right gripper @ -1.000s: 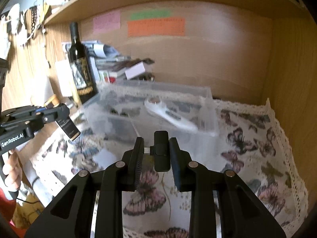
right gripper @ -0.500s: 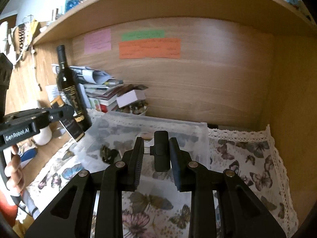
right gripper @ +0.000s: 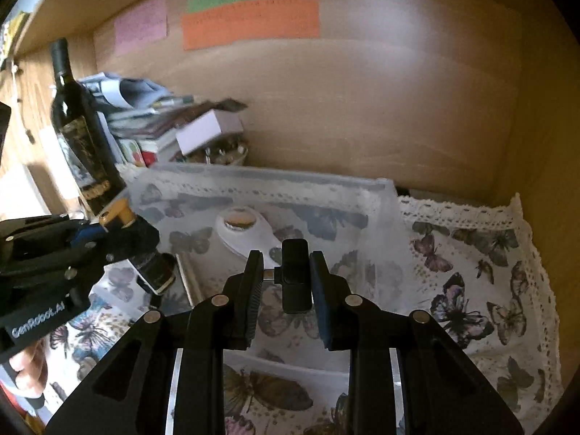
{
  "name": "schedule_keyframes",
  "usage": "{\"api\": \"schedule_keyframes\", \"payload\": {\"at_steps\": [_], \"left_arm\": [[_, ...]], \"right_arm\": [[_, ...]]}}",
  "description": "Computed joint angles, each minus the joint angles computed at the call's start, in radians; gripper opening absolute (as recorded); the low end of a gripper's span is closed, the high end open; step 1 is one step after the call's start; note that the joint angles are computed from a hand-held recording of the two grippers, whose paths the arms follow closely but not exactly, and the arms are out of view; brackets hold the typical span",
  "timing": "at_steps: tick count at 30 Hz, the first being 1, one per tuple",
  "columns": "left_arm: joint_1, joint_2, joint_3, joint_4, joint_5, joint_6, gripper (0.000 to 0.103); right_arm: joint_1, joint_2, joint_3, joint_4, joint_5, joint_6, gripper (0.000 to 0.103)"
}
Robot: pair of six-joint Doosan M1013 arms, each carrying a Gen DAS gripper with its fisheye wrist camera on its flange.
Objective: Organize rigid objects
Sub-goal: 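Carry both items into the clear box and open both tools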
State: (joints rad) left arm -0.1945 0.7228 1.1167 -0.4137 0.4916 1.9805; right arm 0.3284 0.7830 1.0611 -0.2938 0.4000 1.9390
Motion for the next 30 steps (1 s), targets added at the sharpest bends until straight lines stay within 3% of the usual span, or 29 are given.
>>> {"api": "schedule_keyframes", "payload": {"at_steps": [7,11,18,22,25,30], "left_arm": [[0.001,0.009,-0.019,0.074,0.028,-0.105,0.014],[0.003,-0.014,0.015,0.069,-0.004,-0.098,0.033],[-0.007,-0.088,0.133,0.116,-0.171,-0.083,0.059],[-0.005,-0.127,0.195,0.07,-0.236,-0.018,0.082],[0.0,-0.153,0.236,0.007,-0.269,0.048,0.088],[0.013,-0.182,0.291,-0.049,-0.299,0.097,0.093]], "right_arm": [[0.001,0.01,-0.017,-0.007,0.042,0.002,0.026],[0.005,-0.008,0.01,-0.04,0.009,0.034,0.038],[0.025,-0.069,0.103,-0.206,-0.083,0.17,0.051],[0.037,-0.097,0.152,-0.268,-0.132,0.216,0.051],[0.043,-0.116,0.189,-0.252,-0.169,0.203,0.051],[0.055,-0.122,0.213,-0.11,-0.179,0.062,0.052]]}}
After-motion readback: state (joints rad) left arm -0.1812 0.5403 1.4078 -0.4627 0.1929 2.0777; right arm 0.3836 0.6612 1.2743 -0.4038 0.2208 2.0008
